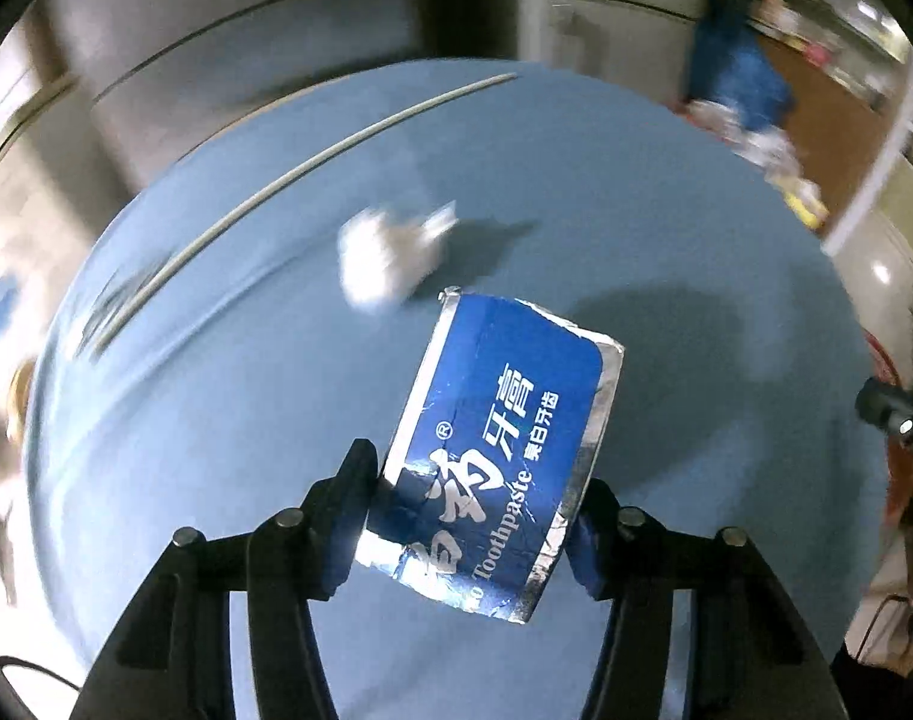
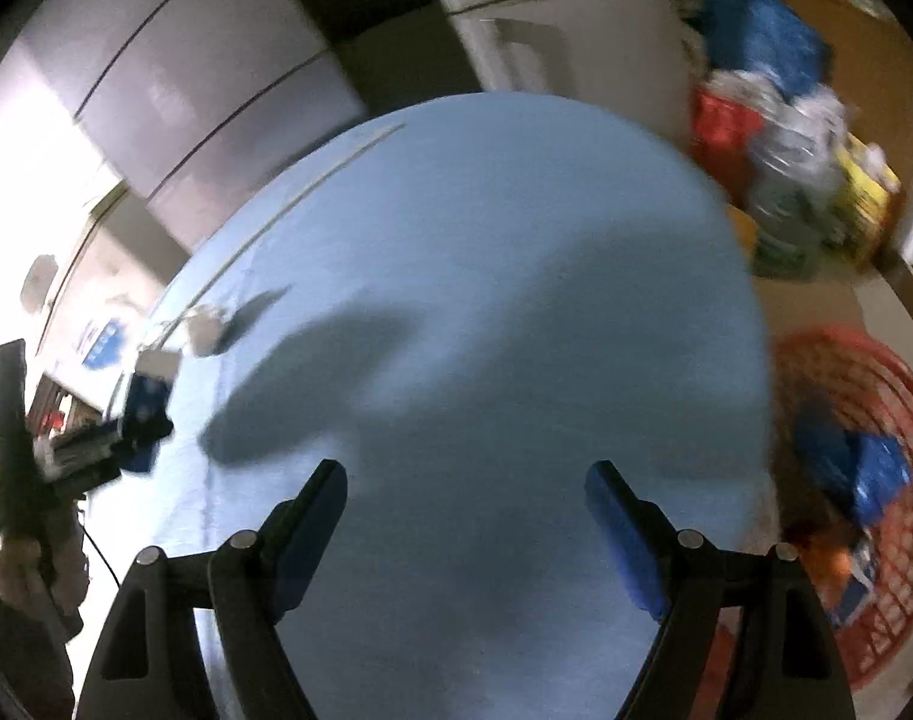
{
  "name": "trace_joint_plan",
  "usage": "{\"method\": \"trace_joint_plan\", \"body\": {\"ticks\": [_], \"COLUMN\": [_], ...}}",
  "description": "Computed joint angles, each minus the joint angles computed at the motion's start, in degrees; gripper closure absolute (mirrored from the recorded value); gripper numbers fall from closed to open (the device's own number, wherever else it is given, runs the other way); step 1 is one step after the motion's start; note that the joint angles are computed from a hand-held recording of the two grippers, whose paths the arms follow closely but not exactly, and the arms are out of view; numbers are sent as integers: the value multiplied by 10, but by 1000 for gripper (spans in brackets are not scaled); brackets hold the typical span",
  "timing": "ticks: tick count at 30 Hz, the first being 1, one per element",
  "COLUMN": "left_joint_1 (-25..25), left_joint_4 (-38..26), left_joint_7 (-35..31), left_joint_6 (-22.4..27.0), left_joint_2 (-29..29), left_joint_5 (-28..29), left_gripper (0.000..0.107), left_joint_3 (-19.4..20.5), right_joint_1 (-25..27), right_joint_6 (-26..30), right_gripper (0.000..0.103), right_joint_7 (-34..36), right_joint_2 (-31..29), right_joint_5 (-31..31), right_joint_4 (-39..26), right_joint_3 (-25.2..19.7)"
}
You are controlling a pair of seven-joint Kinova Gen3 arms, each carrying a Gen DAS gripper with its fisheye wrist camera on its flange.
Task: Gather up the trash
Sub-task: 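Grasp the blue toothpaste box with the left tool, then grasp the crumpled white tissue with the right tool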
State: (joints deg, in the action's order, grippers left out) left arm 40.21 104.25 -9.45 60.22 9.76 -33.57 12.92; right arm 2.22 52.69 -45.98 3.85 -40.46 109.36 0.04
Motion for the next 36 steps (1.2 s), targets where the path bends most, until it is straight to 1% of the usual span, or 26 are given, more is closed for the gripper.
{"method": "trace_joint_plan", "body": {"ticks": [2, 3, 5, 6, 7, 8, 10, 11, 12, 13, 14, 16, 17, 19, 21, 22, 23, 24, 25, 27, 29, 31, 33, 34, 35, 36], "left_joint_1": [44, 70, 121, 135, 138, 131, 92, 79, 68, 47, 37, 39, 39, 37, 32, 30, 28, 26, 25, 25, 25, 28, 30, 32, 36, 39], "left_joint_4": [4, 9, 21, 28, 32, 38, 45, 45, 50, 51, 51, 58, 62, 75, 78, 80, 82, 82, 84, 82, 80, 75, 70, 66, 61, 56], "left_joint_7": [47, 70, 117, 140, 163, 186, 219, 237, 250, 253, 260, 277, 285, 298, 300, 300, 299, 300, 300, 300, 302, 304, 305, 306, 308, 308], "left_joint_6": [47, 62, 72, 74, 75, 76, 79, 88, 92, 94, 99, 100, 101, 95, 93, 90, 86, 85, 82, 84, 86, 93, 97, 100, 107, 113], "left_joint_2": [0, -4, -9, -12, -12, -16, -23, -26, -31, -33, -35, -40, -44, -50, -54, -53, -53, -52, -52, -51, -50, -47, -43, -41, -38, -35], "left_joint_5": [3, 9, 16, 16, 12, 8, 1, -1, -3, -7, -7, -6, -4, -1, 1, 3, 5, 5, 5, 3, 1, -2, -1, -2, -3, -4], "left_gripper": [50, 50, 50, 50, 50, 50, 50, 50, 50, 50, 50, 50, 50, 50, 50, 50, 50, 50, 50, 50, 50, 50, 50, 50, 50, 50], "left_joint_3": [-27, -49, -94, -105, -104, -94, -47, -20, -3, 17, 32, 40, 42, 47, 50, 51, 51, 52, 52, 53, 53, 54, 54, 55, 55, 55], "right_joint_1": [-24, -38, -71, -86, -108, -126, -161, -177, -185, -201, -226, -271, -280, -284, -295, -299, -302, -294, -295, -277, -267, -243, -224, -208, -182, -164], "right_joint_6": [-12, -22, -47, -56, -68, -76, -86, -97, -107, -118, -128, -149, -154, -152, -156, -157, -149, -146, -152, -150, -165, -169, -175, -175, -176, -170], "right_gripper": [19, 19, 19, 19, 19, 19, 19, 19, 19, 19, 19, 19, 19, 19, 20, 29, 50, 53, 62, 64, 64, 64, 64, 64, 64, 64], "right_joint_7": [3, 7, -2, -10, -27, -42, -82, -105, -129, -152, -175, -222, -245, -291, -319, -325, -332, -334, -326, -308, -300, -276, -241, -218, -195, -171], "right_joint_2": [-2, -3, -2, 1, 12, 24, 53, 68, 80, 92, 104, 130, 143, 165, 185, 191, 202, 209, 208, 207, 192, 172, 150, 136, 118, 104], "right_joint_5": [-9, -14, -13, -13, -8, -3, 16, 32, 50, 63, 78, 120, 143, 188, 215, 224, 238, 243, 245, 234, 226, 203, 172, 149, 127, 104], "right_joint_4": [-8, -11, -21, -26, -41, -54, -85, -98, -110, -117, -127, -149, -160, -183, -198, -202, -213, -218, -216, -214, -196, -176, -152, -137, -118, -104], "right_joint_3": [-21, -31, -51, -59, -72, -81, -98, -106, -119, -121, -113, -96, -99, -113, -115, -116, -119, -130, -131, -149, -154, -167, -170, -177, -190, -193]}}
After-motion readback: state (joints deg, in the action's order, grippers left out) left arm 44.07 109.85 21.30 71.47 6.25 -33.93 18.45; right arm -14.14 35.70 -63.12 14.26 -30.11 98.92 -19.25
